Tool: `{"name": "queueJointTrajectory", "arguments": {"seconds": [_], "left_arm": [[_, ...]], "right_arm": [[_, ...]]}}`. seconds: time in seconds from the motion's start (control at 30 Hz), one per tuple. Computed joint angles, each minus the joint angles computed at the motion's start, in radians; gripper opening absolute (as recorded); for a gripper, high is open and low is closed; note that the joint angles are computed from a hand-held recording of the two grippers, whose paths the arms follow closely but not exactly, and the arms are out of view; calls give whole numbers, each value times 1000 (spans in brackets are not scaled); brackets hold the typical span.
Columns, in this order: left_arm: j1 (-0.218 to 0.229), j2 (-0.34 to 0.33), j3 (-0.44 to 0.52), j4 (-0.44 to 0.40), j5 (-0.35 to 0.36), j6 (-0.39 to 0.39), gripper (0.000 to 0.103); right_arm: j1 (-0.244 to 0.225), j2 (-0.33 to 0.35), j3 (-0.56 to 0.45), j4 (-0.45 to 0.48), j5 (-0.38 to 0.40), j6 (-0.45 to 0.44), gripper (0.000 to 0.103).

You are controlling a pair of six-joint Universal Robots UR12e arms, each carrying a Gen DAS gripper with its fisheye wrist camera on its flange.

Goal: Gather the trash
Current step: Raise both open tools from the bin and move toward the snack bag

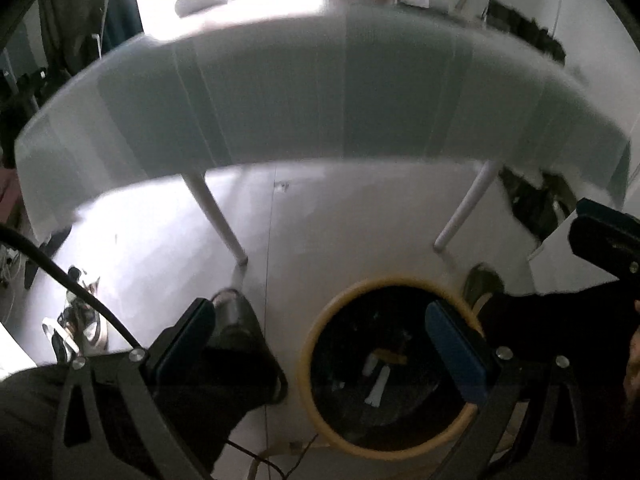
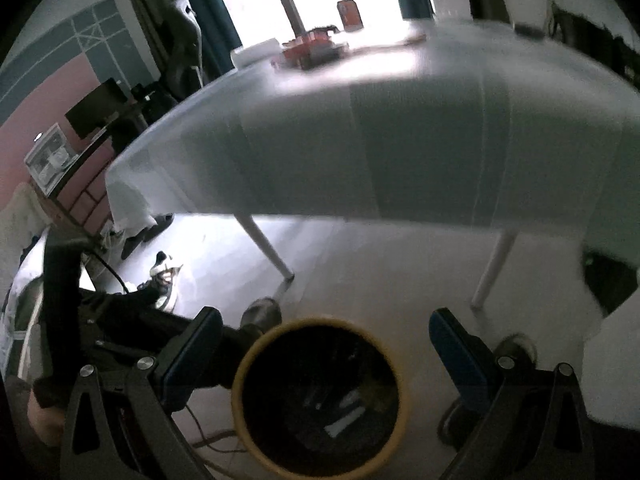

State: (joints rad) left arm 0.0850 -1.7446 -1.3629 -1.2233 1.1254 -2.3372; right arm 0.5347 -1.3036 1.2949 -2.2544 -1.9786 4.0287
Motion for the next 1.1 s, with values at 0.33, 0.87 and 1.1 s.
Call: {"name": "queueJointTrajectory", "arguments": {"seconds": [0.33, 0.87, 1.1], "left_arm": [[10, -21, 78, 73, -116, -80, 102], [-33, -161, 292, 115, -171, -189, 102], [-36, -225, 373, 73, -174, -216, 102]], "right_arm": [[7, 20, -112, 22, -94, -113, 103], [-52, 102, -321, 87, -135, -322, 103], [-101, 145, -368, 119, -63, -387, 103]]}}
